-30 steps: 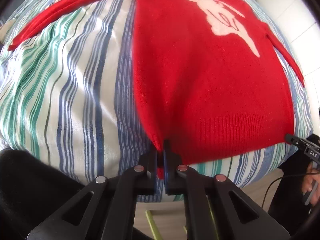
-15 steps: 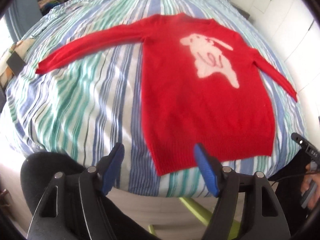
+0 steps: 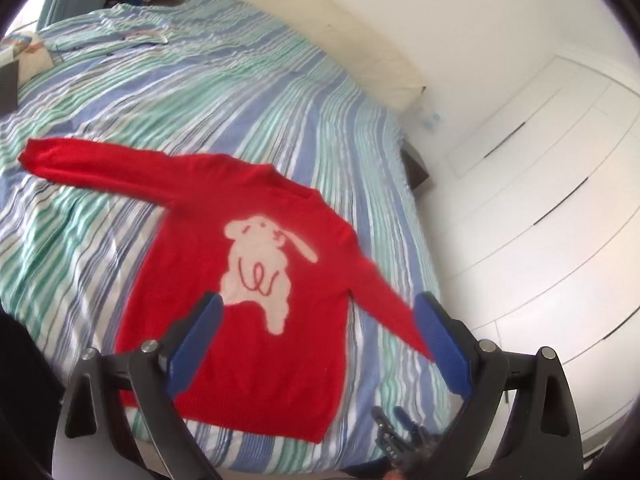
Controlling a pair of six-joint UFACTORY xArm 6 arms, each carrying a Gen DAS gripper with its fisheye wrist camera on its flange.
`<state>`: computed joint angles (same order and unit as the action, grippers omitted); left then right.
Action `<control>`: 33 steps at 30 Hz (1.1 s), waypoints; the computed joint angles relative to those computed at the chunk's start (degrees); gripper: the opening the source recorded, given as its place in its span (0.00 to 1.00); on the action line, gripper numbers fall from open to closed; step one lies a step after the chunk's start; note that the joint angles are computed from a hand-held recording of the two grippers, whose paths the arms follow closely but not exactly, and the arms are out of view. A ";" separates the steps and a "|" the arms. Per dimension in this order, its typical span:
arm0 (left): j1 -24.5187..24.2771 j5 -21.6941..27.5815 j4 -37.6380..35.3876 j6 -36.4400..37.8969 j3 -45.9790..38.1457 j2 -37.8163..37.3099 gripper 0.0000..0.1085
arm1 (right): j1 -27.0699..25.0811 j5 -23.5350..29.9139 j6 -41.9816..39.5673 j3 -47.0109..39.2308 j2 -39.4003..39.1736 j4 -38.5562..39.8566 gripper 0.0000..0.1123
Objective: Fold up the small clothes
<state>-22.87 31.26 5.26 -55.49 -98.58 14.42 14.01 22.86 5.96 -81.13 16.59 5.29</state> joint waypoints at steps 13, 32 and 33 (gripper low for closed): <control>-1.03 9.50 21.14 -15.17 9.15 -0.53 0.89 | 0.36 -0.40 -0.57 0.37 0.50 0.02 0.60; 1.53 13.10 26.93 -18.64 14.74 -0.66 0.89 | 0.48 -1.08 -0.96 0.13 1.04 -0.34 0.60; 1.49 13.04 27.15 -18.93 15.14 -0.83 0.89 | 0.47 -1.11 -0.95 0.18 1.02 -0.36 0.60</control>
<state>-21.38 44.30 32.41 -74.43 -83.44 13.59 14.48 21.75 5.01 -80.95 17.61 4.92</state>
